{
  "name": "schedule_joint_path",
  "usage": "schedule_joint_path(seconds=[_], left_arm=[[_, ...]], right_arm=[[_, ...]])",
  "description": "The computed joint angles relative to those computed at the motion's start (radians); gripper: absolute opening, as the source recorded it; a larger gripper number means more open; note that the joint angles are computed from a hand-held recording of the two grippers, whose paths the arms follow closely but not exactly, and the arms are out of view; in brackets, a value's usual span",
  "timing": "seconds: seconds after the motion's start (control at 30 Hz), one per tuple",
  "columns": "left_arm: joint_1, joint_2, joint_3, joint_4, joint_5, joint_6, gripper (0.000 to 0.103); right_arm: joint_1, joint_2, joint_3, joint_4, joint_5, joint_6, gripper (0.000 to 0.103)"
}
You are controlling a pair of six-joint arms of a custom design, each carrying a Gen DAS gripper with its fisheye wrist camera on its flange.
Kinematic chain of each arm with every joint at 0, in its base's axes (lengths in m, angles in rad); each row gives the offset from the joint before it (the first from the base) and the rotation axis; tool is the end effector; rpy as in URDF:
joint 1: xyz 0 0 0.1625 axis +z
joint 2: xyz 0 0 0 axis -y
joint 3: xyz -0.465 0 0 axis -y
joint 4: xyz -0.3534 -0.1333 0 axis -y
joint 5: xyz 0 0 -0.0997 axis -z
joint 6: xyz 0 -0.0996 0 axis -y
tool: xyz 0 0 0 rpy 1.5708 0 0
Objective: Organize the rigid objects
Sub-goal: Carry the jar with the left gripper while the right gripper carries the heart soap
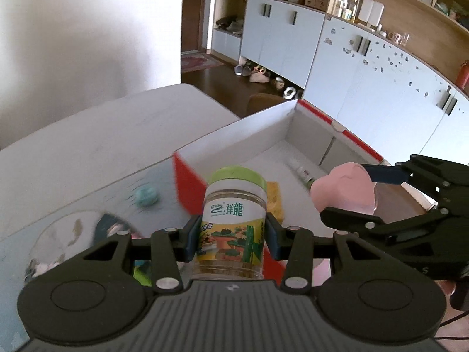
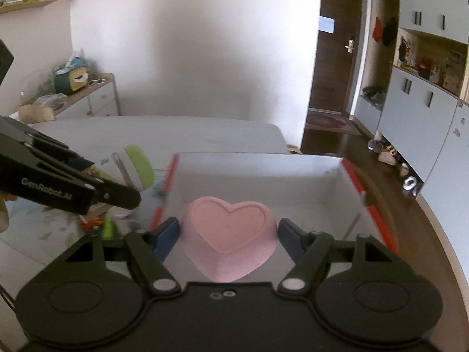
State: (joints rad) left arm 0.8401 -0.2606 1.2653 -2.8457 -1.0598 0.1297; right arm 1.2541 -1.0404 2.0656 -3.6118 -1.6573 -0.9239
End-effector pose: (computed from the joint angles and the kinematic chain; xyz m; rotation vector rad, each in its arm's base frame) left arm -0.3704 -0.6860 -0.0731 1.0309 2.4746 -0.5550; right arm -0.0545 -0.5667 0.2940 0.6353 -2.2134 0.9848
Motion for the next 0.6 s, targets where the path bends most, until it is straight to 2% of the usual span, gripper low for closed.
schedule_joint_path(seconds=[0.37,0.5,0.6], left_arm=[[-0.003,0.238,-0.446,0.294,-0.002,-0.06,0.044],[0.001,0.353,-0.674,0.427,0.012,-0.056,0.044],[0.008,0.466,-0.91,0.558,0.007,-0.042,0.044]], right_arm=[[-0.059,0.017,-0.119,0.163,0.002,-0.074,0.074],[-0.068,0.031,-0.167,0.227,-0.018,-0.103,0.074],[-0.072,0.047,-0.206,0.262,-0.04,-0.102,0.074]])
